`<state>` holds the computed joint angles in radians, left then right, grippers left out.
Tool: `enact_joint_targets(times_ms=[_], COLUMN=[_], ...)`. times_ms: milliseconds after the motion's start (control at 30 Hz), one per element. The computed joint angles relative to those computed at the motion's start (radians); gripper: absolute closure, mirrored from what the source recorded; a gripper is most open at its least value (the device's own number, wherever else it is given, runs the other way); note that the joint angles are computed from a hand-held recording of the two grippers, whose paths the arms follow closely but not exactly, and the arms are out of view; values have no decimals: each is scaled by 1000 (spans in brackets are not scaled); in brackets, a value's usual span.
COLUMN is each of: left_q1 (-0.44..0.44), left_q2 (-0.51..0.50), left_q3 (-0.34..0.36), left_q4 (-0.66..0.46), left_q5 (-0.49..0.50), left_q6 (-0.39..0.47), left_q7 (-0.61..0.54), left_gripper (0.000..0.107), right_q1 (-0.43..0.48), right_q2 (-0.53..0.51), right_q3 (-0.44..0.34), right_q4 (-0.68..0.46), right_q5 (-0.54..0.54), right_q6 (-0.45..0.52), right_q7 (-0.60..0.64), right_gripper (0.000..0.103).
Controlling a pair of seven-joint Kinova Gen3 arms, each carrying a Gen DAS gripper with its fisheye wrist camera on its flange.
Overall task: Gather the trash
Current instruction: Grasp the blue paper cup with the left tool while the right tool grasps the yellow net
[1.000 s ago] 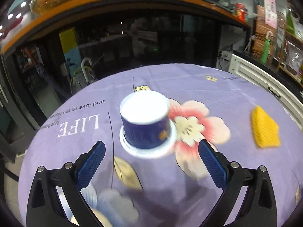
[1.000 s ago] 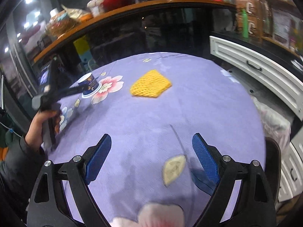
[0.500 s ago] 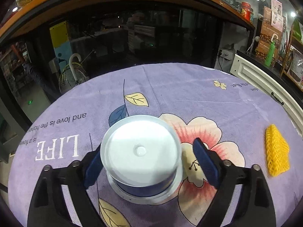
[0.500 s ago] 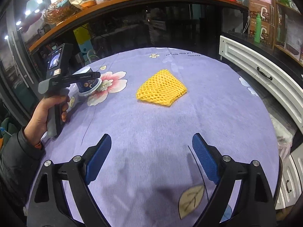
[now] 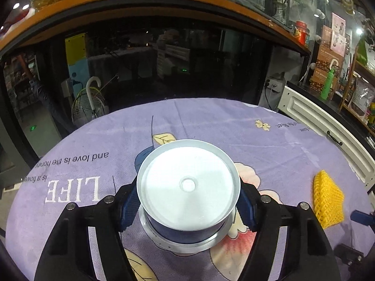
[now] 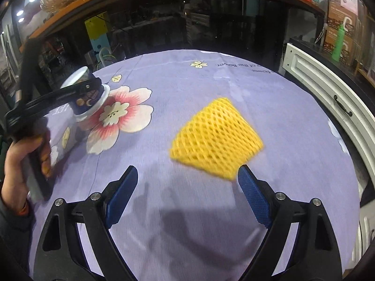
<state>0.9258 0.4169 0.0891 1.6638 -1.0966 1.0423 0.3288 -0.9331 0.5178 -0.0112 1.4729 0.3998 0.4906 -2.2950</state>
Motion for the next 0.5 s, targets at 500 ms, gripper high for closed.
enact_joint_targets(times_ms=[500], left_q1=[13], left_q2=[21], left_q3=[-12], left_q4=[-21], left_q5=[3], left_q6=[-18], left_q7=[-35], left_gripper=[39], right_q1=[-42], right_q2=[88], right_q3=[65], right_q4=[-116], right_q5=[66], right_q6=[88], right_q7=[-69], right_gripper=[56])
